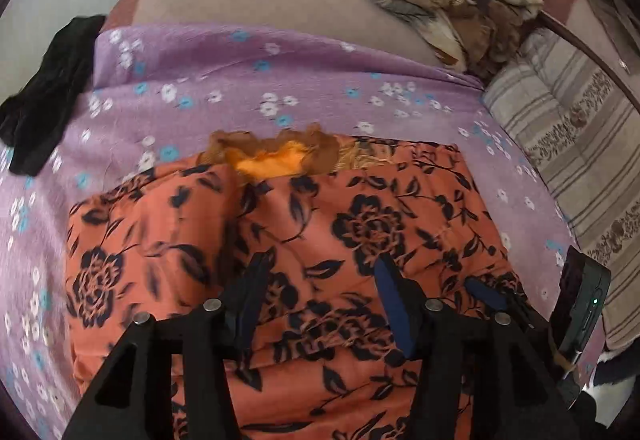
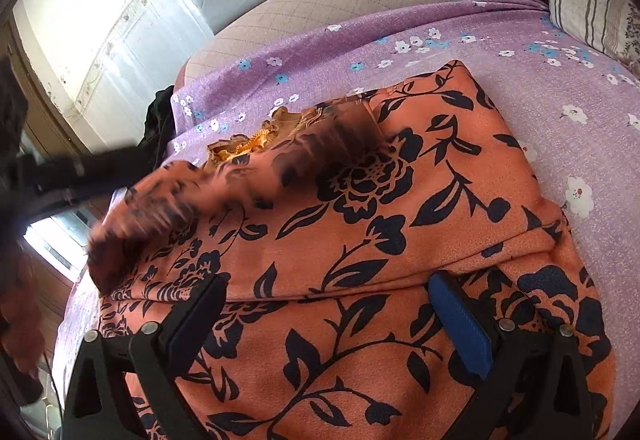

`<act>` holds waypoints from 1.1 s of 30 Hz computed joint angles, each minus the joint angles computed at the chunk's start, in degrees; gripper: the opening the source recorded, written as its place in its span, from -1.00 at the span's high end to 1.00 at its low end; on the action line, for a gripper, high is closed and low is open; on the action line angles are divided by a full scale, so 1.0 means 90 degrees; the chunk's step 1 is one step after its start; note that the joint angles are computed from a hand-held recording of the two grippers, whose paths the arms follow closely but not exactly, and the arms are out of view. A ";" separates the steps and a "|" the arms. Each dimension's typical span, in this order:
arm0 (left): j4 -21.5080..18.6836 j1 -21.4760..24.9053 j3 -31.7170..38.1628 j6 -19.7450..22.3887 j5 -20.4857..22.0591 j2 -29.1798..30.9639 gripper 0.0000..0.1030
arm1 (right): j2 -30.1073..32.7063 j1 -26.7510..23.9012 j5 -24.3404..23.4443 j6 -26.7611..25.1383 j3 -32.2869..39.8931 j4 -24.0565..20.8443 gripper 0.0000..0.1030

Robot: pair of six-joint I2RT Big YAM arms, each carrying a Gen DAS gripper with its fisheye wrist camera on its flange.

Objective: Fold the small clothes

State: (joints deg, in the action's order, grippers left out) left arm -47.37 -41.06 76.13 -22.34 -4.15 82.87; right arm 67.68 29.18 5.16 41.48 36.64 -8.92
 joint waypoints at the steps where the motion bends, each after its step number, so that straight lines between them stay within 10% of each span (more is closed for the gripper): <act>1: -0.0012 0.0113 -0.0203 -0.0228 -0.0091 -0.0253 -0.13 | -0.0013 -0.0010 -0.0025 0.0014 -0.0013 0.0031 -0.99; 8: -0.0118 0.1202 -0.1386 -0.0563 -0.0992 -0.1413 -0.37 | -0.0379 -0.0343 -0.0829 0.0662 0.0107 -0.0390 -0.97; 15: 0.0359 0.1788 -0.2310 -0.1065 -0.0812 -0.1627 -0.37 | -0.0245 -0.1170 -0.1981 0.1559 0.0740 -0.0782 -0.94; 18: 0.0447 0.1811 -0.2424 -0.1200 -0.0769 -0.1667 -0.37 | 0.0498 -0.1422 -0.2416 0.2138 0.1027 -0.1040 -0.50; 22: 0.0523 0.1881 -0.2490 -0.1161 -0.0735 -0.1743 -0.37 | 0.0902 -0.1309 -0.2161 0.1851 0.1535 -0.1661 0.16; 23: 0.0501 0.1913 -0.2479 -0.1191 -0.0720 -0.1757 -0.37 | 0.1016 -0.1295 -0.2247 0.1654 0.1708 -0.1878 0.87; 33: 0.0625 0.1798 -0.2082 -0.1087 -0.0699 -0.1601 -0.38 | 0.0283 -0.0878 -0.0431 0.0332 0.1909 -0.3079 0.79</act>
